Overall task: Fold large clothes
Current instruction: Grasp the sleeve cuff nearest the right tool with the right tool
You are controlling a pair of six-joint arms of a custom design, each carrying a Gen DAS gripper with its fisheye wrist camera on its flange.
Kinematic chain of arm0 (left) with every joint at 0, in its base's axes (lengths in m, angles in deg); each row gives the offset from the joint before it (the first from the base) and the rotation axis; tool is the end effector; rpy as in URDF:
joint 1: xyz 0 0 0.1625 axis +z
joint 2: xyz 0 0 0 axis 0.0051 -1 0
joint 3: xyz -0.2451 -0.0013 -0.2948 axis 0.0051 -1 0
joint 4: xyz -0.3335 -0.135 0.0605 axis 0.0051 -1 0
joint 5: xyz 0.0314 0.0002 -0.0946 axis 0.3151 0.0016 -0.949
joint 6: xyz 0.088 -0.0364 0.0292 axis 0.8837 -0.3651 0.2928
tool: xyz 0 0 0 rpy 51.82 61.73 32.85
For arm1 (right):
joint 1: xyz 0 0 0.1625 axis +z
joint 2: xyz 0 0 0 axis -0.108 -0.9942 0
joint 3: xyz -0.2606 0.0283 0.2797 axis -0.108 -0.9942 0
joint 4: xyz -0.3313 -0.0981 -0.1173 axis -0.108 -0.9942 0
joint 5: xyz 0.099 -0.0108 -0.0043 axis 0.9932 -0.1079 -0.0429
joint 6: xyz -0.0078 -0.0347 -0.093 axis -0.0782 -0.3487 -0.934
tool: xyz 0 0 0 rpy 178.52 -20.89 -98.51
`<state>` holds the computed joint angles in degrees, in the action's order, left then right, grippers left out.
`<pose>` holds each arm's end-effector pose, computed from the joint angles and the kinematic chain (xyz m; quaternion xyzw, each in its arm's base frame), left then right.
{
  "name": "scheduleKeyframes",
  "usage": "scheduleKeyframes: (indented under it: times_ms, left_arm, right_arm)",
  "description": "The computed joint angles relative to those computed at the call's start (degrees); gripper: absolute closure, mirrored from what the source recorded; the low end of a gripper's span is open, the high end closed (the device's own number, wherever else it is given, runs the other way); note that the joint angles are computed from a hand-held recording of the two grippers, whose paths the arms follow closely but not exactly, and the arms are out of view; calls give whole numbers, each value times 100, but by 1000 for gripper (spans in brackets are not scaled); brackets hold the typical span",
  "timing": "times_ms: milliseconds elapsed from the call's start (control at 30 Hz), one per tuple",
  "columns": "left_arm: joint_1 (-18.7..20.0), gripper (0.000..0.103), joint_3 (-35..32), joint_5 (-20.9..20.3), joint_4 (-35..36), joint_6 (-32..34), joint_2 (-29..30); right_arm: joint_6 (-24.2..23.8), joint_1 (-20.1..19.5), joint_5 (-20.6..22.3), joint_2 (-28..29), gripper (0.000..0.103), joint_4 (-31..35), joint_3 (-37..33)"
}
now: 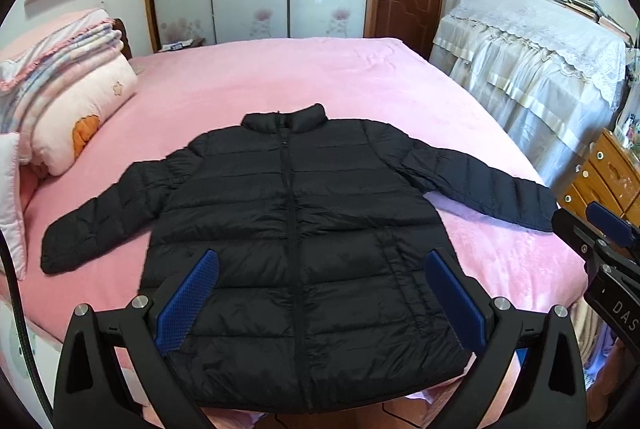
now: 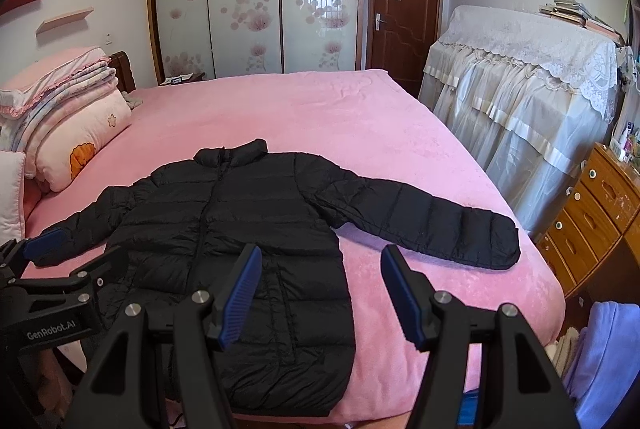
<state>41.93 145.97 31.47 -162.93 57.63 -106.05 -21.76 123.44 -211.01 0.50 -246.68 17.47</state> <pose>-0.3176 -0.5759 0.2789 0.1846 0.8695 -0.3324 0.3153 0.3429 -0.5456 0.2690 0.1431 -0.8206 0.4166 0.3641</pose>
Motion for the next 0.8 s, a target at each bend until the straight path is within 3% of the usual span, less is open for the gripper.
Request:
scheduleKeyframes:
  times_ms: [167,333,533,800]
  left_arm:
    - [49,1,-424,-72,102,181,322]
    - [157,1,-1047,-526,243,212,665]
    - [5,1,-1524,-30,-480,1008,1155]
    - [9,1,-2667,-162,-603,1396,1829]
  right_arm:
    - [-242,-86,62,-11,40,-130,-168]
    - [-543,-174,59,56,41,-241,-557]
    - [-887,-258,146,99,41,-376,-986]
    - [-1281,-453,-78,228,41,-649,-1504]
